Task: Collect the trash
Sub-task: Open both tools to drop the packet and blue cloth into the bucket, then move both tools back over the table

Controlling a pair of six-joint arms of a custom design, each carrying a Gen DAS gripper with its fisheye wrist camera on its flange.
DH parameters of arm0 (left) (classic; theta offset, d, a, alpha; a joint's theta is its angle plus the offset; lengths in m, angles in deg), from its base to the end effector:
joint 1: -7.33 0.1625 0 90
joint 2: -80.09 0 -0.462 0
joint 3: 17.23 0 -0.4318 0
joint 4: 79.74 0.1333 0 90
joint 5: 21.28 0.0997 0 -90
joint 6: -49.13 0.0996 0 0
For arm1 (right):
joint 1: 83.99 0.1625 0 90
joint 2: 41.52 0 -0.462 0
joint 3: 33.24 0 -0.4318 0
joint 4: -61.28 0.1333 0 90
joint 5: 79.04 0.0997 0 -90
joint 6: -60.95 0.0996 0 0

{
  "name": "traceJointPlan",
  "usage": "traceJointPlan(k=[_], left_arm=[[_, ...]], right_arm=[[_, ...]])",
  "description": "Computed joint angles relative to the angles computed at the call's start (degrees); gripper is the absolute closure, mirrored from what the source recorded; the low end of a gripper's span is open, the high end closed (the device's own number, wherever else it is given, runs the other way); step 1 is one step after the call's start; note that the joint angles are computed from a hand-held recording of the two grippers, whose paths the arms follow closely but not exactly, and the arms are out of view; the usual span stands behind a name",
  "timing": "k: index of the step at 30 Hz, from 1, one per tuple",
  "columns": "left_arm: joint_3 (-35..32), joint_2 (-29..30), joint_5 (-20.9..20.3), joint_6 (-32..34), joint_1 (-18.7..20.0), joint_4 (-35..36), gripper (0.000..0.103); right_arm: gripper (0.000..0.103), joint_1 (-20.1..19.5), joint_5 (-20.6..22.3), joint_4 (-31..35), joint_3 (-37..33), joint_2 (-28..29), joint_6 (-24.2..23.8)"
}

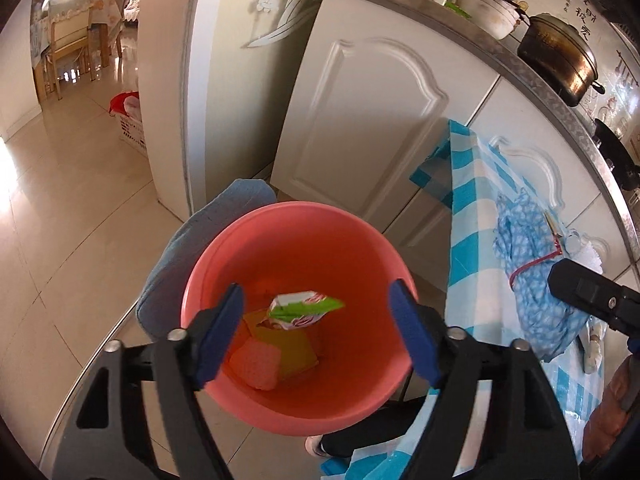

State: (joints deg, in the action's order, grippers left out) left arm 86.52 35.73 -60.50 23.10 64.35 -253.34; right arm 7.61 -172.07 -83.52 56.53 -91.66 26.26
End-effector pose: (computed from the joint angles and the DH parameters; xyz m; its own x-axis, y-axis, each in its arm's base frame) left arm -0.1865 -0.6740 0.0973 -0.8499 -0.2659 -0.4550 0.1375 0.7216 -0.6786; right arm 0.1490 -0.7471 0.1718 -0.8058 -0.5606 0.1909 -0.5905 0.7853 -0.1861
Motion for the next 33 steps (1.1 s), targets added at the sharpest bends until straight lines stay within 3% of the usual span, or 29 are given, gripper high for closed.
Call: traceJointPlan(k=[3, 8, 12, 19, 24, 33], left_arm=[[0.6, -0.2, 0.1, -1.3, 0.3, 0.6, 0.020], [2.5, -1.2, 0.7, -3.2, 0.5, -0.2, 0.019], [4.1, -2.0, 1.6, -2.7, 0.1, -2.3, 0.019], [6.1, -3.3, 4.5, -0.9, -1.5, -2.8, 0.019], [8.2, -3.9, 3.7, 0.7, -2.2, -6.4, 0.019], [12.2, -3.9, 1.8, 5.4, -3.8, -15.5, 0.019]], right_arm=[[0.047, -0.6, 1.2, 1.3, -0.6, 0.6, 2.3], [0.041, -1.0, 1.9, 0.3, -0.5, -0.1, 2.7], [0.024, -0.9, 1.2, -2.4, 0.3, -1.5, 2.6], [0.021, -1.9, -2.8, -6.3, 2.5, -6.1, 0.8], [0.021, -2.3, -6.1, -11.6, 4.8, -9.7, 0.8], [0.013, -3.4, -5.6, -18.4, 10.8, -17.2, 7.7]])
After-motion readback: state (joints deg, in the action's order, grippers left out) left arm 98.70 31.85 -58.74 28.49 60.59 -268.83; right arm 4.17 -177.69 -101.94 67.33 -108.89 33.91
